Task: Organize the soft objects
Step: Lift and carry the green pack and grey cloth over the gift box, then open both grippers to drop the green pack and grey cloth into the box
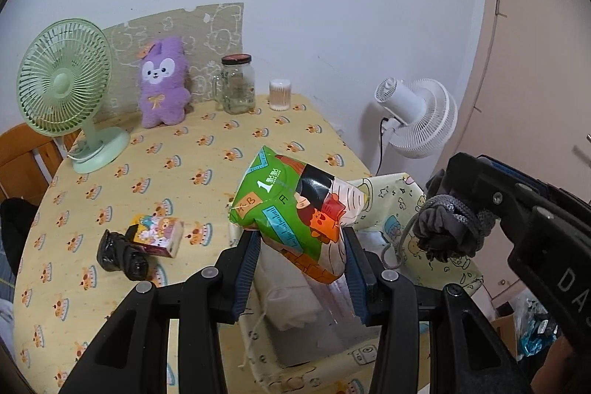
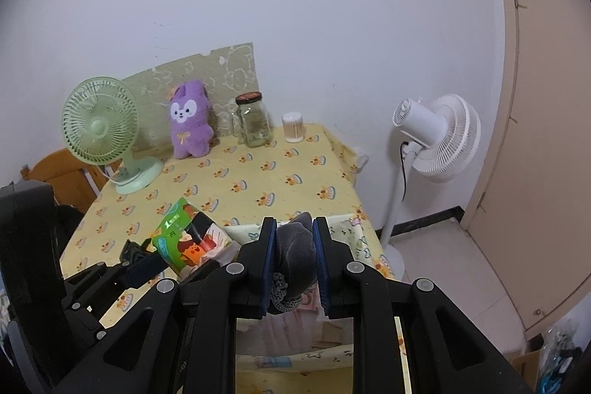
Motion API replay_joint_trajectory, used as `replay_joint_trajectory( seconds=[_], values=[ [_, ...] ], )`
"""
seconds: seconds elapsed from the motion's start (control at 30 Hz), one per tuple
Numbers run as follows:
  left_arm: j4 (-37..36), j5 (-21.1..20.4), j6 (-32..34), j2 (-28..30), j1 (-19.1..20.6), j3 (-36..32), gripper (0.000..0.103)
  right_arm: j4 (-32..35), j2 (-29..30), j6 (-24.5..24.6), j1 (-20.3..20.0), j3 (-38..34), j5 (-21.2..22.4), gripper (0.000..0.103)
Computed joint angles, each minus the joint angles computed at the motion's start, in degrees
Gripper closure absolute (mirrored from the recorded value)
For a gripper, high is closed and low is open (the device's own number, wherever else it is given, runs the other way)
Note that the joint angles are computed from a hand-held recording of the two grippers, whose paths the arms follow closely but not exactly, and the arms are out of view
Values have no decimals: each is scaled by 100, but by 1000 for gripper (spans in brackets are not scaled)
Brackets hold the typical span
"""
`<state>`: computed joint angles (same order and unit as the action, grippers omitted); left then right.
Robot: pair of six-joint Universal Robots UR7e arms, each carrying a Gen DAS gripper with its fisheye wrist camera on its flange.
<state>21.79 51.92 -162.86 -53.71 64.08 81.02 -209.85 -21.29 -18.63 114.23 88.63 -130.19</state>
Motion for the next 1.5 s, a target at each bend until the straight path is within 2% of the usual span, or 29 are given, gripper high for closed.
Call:
replay_joint_trajectory(
  seconds=[0.4,0.77,0.93,1.0,1.03,1.07,1.1,1.13,1.2,1.27,1.33,1.5],
  values=[
    [180,-130,-89,280,36,-253,58,243,8,120,-173,-40,166,81],
    [314,-71,-128,373,54,-354,57,275,0,122,-205,-40,188,80],
    [510,-17,-215,450,70,-456,54,358,-5,174,-224,-50,245,80],
    [611,-24,-204,489,68,-503,49,399,-12,201,-239,-44,300,80],
    [620,-13,-189,483,62,-488,49,427,-14,202,-241,-43,316,78],
    [614,-13,-160,478,57,-474,44,473,-23,222,-252,-41,369,77],
    [650,-17,-138,488,51,-482,33,511,-35,255,-261,-34,423,74],
    [655,-45,-124,490,41,-475,28,558,-54,295,-275,-17,494,70],
    [401,3,-73,353,49,-299,13,679,-59,325,-282,-40,508,32],
    [154,-50,1,253,42,-159,8,534,4,178,-262,-84,421,17],
    [82,-71,45,212,48,-122,6,330,28,96,-243,-73,412,15],
    [126,-118,-17,167,71,-135,6,295,-17,147,-225,-32,448,15]
  ],
)
